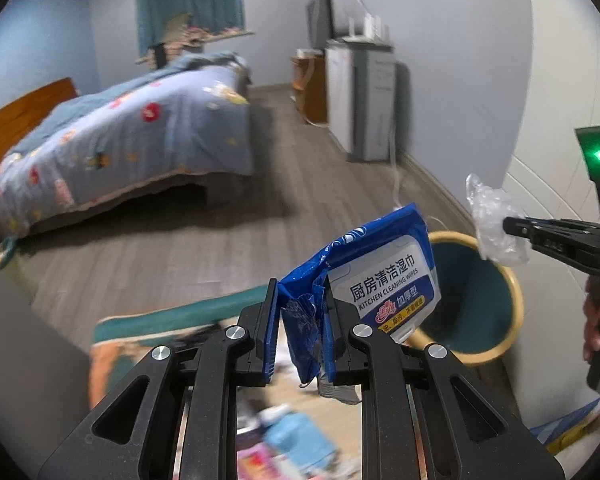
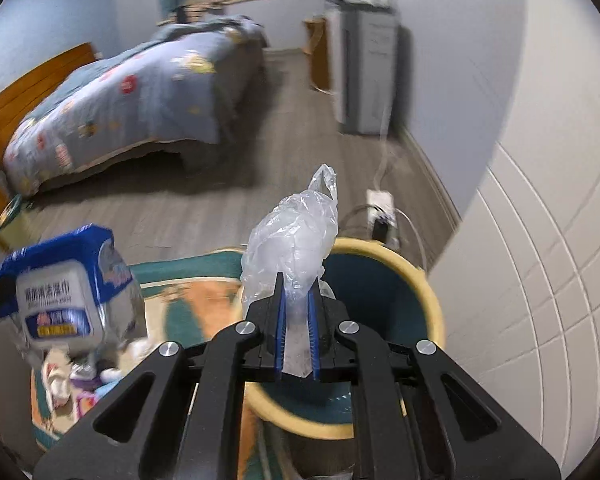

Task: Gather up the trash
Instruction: 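Carry both items over the yellow-rimmed bin and open both tools to drop them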

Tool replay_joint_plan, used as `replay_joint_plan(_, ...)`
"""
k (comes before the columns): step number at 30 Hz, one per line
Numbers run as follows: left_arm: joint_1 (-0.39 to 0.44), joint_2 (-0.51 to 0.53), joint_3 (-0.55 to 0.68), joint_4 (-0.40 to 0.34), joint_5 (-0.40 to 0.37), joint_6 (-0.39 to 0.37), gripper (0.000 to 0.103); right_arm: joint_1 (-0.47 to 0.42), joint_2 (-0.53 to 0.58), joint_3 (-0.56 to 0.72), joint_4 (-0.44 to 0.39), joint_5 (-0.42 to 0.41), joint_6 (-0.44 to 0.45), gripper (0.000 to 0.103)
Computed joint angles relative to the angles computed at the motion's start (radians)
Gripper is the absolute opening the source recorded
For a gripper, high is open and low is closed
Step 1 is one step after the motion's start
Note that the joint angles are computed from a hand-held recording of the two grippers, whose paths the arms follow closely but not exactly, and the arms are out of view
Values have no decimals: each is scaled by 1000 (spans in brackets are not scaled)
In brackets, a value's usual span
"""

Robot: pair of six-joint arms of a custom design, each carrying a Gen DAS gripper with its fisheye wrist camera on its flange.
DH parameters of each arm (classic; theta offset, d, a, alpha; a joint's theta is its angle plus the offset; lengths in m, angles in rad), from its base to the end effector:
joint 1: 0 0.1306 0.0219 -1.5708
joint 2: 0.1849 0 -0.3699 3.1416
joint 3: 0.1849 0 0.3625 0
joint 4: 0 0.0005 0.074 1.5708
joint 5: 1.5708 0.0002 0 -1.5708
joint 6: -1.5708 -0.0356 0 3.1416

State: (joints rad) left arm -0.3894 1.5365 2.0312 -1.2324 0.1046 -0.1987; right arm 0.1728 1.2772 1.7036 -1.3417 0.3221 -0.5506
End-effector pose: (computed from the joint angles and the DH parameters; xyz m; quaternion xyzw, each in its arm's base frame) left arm 0.4399 -0.1851 0.5947 0.2849 0.8679 -0.0861 0.3977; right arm 0.3738 0.0533 0.5627 0.2262 0.9082 -0.0296 0.3509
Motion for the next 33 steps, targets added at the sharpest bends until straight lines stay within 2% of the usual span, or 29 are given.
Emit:
replay_joint_plan(4,-90,56,2,-6,-29,9,20,-95,-6,-65,15,-52,-21,9)
replay_joint_plan(10,-186,126,-14,5,-57,10,20,-149,3,-113,6,-64,-49,10)
replay_joint_plan(12,-208,135,-31,14,-61,-1,20,-159,2,-128,10,-84,-60,13)
replay_joint_plan(13,-213,128,-48,24,-62,-6,22,-163,4,-130,8,-83,-55,20)
replay_joint_plan(14,-219,130,-56,31,-55,-14,25,-166,7,-129,7,-79,-48,28)
replay_joint_plan(15,-222,134,-58,31,-42,-23,27,-162,2,-134,6,-68,-50,45)
replay_joint_plan(17,-229,124,-79,39,-43,-42,38,-163,-2,-138,14,-63,-61,61)
replay_joint_plan(18,-230,116,-92,49,-38,-47,43,-165,-4,-140,19,-65,-67,61)
replay_joint_plan(20,-232,98,-117,72,-39,-45,71,-168,-6,-141,21,-67,-73,65)
replay_joint_plan(21,-228,84,-132,88,-36,-39,77,-159,-14,-143,11,-60,-82,70)
replay_joint_plan(22,-224,71,-145,105,-37,-33,88,-159,-15,-143,9,-58,-85,74)
replay_joint_plan(23,-221,62,-152,116,-44,-31,95,-157,-14,-141,7,-55,-89,76)
replay_joint_plan(27,-193,25,-172,142,-66,-42,97,-149,-18,-134,8,-57,-97,96)
replay_joint_plan(30,-155,-1,-176,130,-60,-39,97,-118,-3,-100,-15,-36,-116,97)
replay_joint_plan(33,-96,-23,-169,111,-21,-31,98,-68,22,-51,-33,-9,-110,97)
